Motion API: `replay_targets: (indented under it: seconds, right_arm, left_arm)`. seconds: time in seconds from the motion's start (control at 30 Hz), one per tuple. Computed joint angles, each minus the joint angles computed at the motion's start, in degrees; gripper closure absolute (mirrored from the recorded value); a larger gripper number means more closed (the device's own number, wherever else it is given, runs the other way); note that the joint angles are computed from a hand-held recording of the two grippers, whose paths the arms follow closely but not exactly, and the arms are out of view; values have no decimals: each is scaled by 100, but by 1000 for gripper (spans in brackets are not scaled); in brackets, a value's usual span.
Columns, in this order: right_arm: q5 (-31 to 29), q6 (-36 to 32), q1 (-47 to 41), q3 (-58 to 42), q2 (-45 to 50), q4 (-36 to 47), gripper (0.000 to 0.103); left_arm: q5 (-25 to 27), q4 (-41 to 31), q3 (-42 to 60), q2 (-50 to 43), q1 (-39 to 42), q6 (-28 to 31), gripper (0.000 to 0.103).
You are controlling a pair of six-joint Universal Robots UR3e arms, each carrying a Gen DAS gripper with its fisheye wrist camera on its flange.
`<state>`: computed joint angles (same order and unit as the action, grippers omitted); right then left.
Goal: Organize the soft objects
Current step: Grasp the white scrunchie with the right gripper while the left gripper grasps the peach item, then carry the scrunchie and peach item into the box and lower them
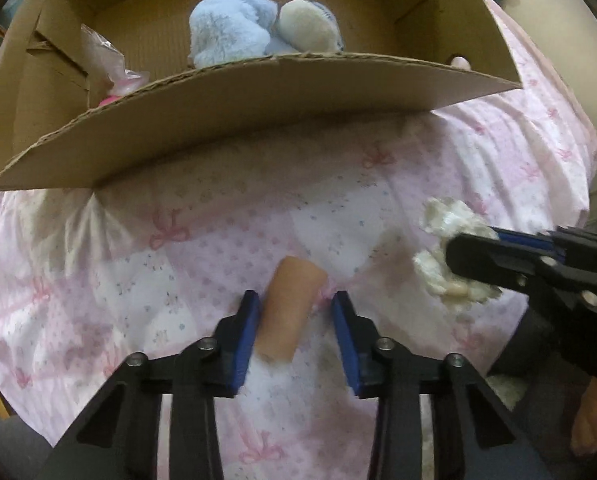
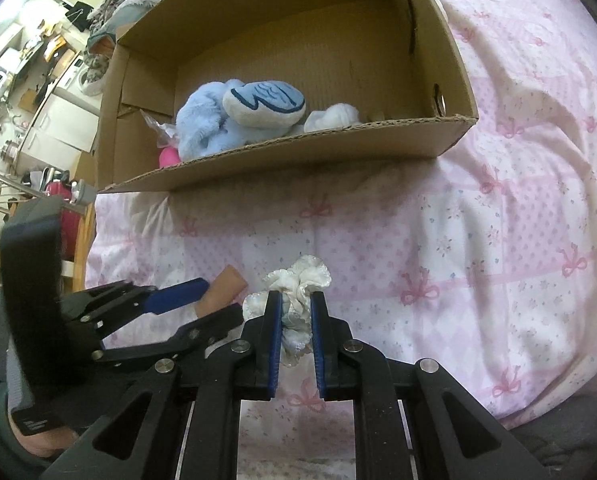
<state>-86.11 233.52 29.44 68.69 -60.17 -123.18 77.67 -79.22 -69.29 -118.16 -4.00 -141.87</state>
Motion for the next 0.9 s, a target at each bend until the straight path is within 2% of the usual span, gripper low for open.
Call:
replay_targets:
  seconds: [0.07,0.27,0.47,0.63,0.9]
  right_arm:
    - [-4,12,3,-58,49,38,88]
    - [12,6,23,-370,271,151,88]
    - [-79,-19,65,-434,318,14,88]
    - [-183,-21,102,-518,354,59,88]
    - [-298,-61,156,-667,415,195,87]
  left_arm:
    - [16,90,-8,-17,-7,-39,87]
    - [-176,-301,363,-130,156,-93,97]
    - [-268,-270,344,51,461,-271,98]
    - [-149,-170,330,79,577,-520,98]
    - [-240,-98,285,290,887,-565,98]
